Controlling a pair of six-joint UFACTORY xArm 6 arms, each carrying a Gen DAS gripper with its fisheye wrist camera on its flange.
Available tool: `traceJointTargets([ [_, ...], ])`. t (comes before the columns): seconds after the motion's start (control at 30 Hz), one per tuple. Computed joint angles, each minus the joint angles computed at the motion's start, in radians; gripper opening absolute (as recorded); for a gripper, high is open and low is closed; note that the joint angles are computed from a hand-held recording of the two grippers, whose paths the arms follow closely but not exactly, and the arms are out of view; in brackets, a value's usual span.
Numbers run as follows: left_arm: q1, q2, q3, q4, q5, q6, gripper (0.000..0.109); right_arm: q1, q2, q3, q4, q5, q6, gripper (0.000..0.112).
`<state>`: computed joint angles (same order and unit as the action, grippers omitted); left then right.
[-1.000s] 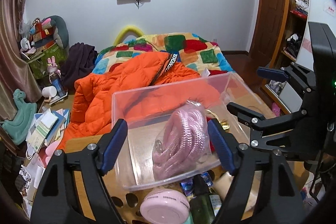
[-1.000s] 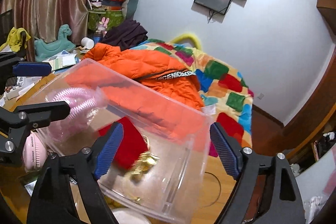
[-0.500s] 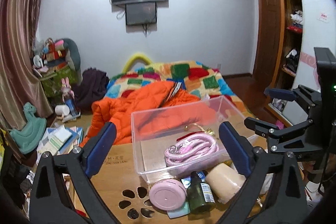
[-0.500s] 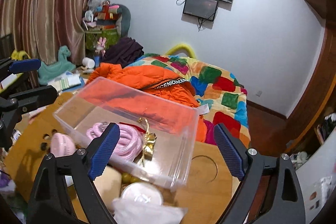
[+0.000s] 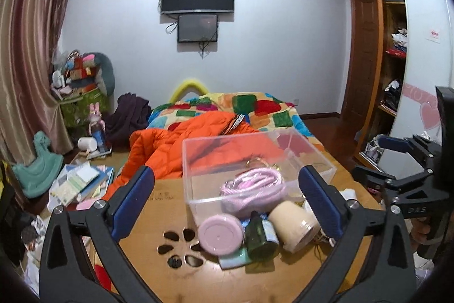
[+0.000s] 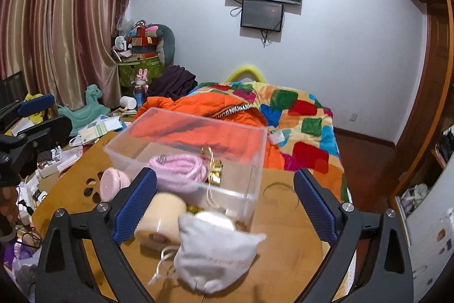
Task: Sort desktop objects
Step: 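Withdraw both open tools from the clear box toward the table items, then grasp the white drawstring bag with the right tool while the left tool grasps the green bottle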
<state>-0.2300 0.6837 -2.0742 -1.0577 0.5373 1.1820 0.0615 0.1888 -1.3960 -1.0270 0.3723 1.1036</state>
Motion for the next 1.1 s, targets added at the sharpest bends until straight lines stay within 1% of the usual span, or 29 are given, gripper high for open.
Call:
traceJointTargets([
  [0.1, 0.005, -0.006, 0.042, -0.008, -0.020, 0.011, 0.103, 0.002, -0.019, 0.050, -0.026, 0.002, 0.049, 0.097],
  [0.13, 0.004, -0.005, 0.053, 0.007, -0.035, 0.008, 0.103, 0.006, -0.023, 0.065, -0.047, 0.014, 0.072, 0.097],
  [0.2, 0.003, 0.000, 0.067, 0.066, -0.053, -0.039, 0.103, 0.017, -0.035, 0.096, -0.094, 0.035, 0.124, 0.097],
  [0.3, 0.009, 0.008, 0.087, 0.133, -0.014, -0.105, 0.103, 0.020, -0.047, 0.142, -0.112, 0.027, 0.168, 0.097],
  [0.37, 0.010, 0.005, 0.111, 0.147, -0.002, -0.108, 0.103, 0.021, -0.053, 0.170, -0.125, 0.028, 0.204, 0.097],
  [0.43, 0.009, 0.004, 0.130, 0.153, 0.014, -0.117, 0.103, 0.017, -0.051, 0.183, -0.120, 0.023, 0.208, 0.097],
  [0.57, 0.006, 0.007, 0.145, 0.154, 0.049, -0.152, 0.103, 0.010, -0.029, 0.194, -0.036, 0.005, 0.146, 0.097],
  [0.67, -0.008, 0.012, 0.147, 0.172, 0.035, -0.170, 0.103, 0.001, -0.006, 0.192, 0.017, -0.014, 0.105, 0.097],
  [0.77, -0.026, 0.018, 0.148, 0.186, 0.023, -0.154, 0.103, -0.011, 0.019, 0.186, 0.079, -0.058, 0.066, 0.097],
  [0.87, -0.033, 0.038, 0.116, 0.200, 0.046, -0.162, 0.103, -0.021, 0.048, 0.169, 0.179, -0.092, -0.024, 0.097],
  [0.97, -0.045, 0.056, 0.095, 0.226, 0.034, -0.184, 0.103, -0.022, 0.073, 0.153, 0.275, -0.116, -0.127, 0.097],
  [1.03, -0.051, 0.064, 0.086, 0.240, 0.025, -0.197, 0.103, -0.022, 0.088, 0.141, 0.290, -0.117, -0.161, 0.097],
  [1.1, -0.052, 0.072, 0.072, 0.232, 0.042, -0.194, 0.103, -0.024, 0.101, 0.131, 0.312, -0.123, -0.199, 0.097],
])
